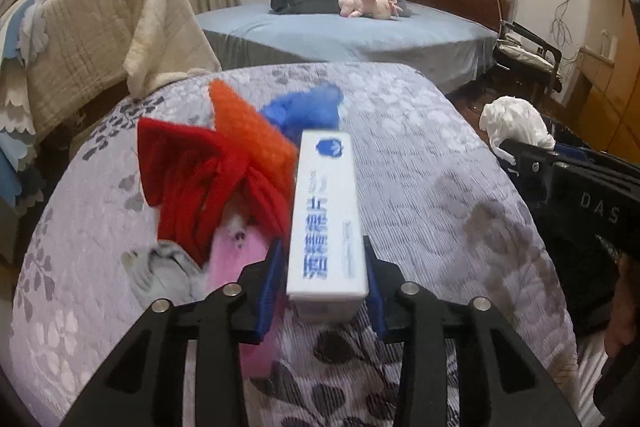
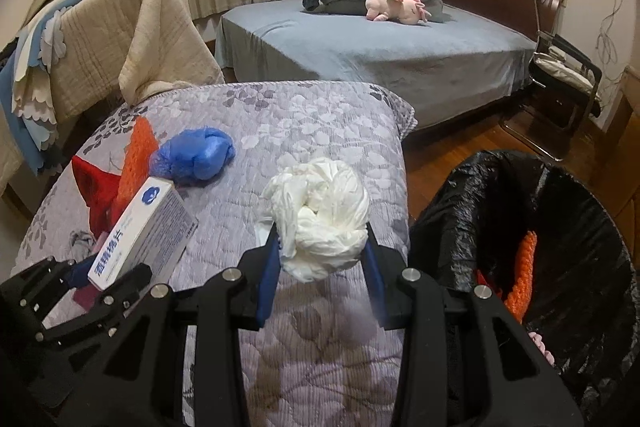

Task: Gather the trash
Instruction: 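Grasp the white alcohol-pad box with the left gripper while the right holds the tissue, then carry the tissue and alcohol-pad box over the bin and open both grippers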

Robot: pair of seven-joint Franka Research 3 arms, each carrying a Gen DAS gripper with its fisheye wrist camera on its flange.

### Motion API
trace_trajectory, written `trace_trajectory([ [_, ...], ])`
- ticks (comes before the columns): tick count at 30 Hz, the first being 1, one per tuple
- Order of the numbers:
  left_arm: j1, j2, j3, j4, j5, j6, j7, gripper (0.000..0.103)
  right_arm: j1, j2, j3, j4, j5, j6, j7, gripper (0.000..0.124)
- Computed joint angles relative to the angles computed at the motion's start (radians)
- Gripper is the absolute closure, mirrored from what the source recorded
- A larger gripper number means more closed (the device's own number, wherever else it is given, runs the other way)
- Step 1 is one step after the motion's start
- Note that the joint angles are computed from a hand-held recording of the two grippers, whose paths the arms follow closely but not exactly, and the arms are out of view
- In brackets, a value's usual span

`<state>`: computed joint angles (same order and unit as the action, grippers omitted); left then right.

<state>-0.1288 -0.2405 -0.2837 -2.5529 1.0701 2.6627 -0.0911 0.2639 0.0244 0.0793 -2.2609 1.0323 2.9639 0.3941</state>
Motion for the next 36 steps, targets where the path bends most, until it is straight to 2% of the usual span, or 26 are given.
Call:
trace_trajectory([
  [2,-0.003,-0.005,-0.009,0.001,0.013,-0.014,-0.013,0.058,-0.002,-0.008,-0.002,-0.009,0.001,0.002,-0.002,0.087],
  [7,-0.018,-0.003,-0.019,0.012,0.027,-0.053,-0.020,0.057,-0.002,-0.014,-0.008,-0.019,-0.013,0.004,0.012,0.087],
  [8,-0.022,0.000,-0.017,0.013,0.020,-0.054,-0.016,0.059,-0.001,-0.015,-0.007,-0.022,-0.012,0.005,0.010,0.087],
  [9,-0.027,0.004,-0.017,0.014,0.011,-0.060,-0.014,0.070,0.000,-0.016,-0.008,-0.023,-0.011,0.006,0.008,0.087],
  [10,-0.032,0.008,-0.017,0.015,0.004,-0.064,-0.010,0.073,0.000,-0.017,-0.009,-0.025,-0.014,0.006,0.009,0.087],
  [17,-0.037,0.010,-0.012,0.014,0.020,-0.015,-0.010,0.073,-0.004,-0.019,-0.015,-0.031,-0.028,0.018,0.030,0.087],
  [24,-0.029,0.077,0.007,0.063,0.039,-0.020,0.012,0.067,-0.009,-0.026,-0.020,-0.042,-0.041,0.019,0.052,0.087],
  [27,-0.027,0.093,0.023,0.073,0.037,0.005,0.020,0.073,-0.010,-0.030,-0.023,-0.043,-0.036,0.015,0.053,0.087],
  [36,-0.047,0.041,0.005,0.078,0.055,-0.028,0.017,0.073,-0.011,-0.057,-0.038,-0.042,0.050,0.004,-0.009,0.087],
])
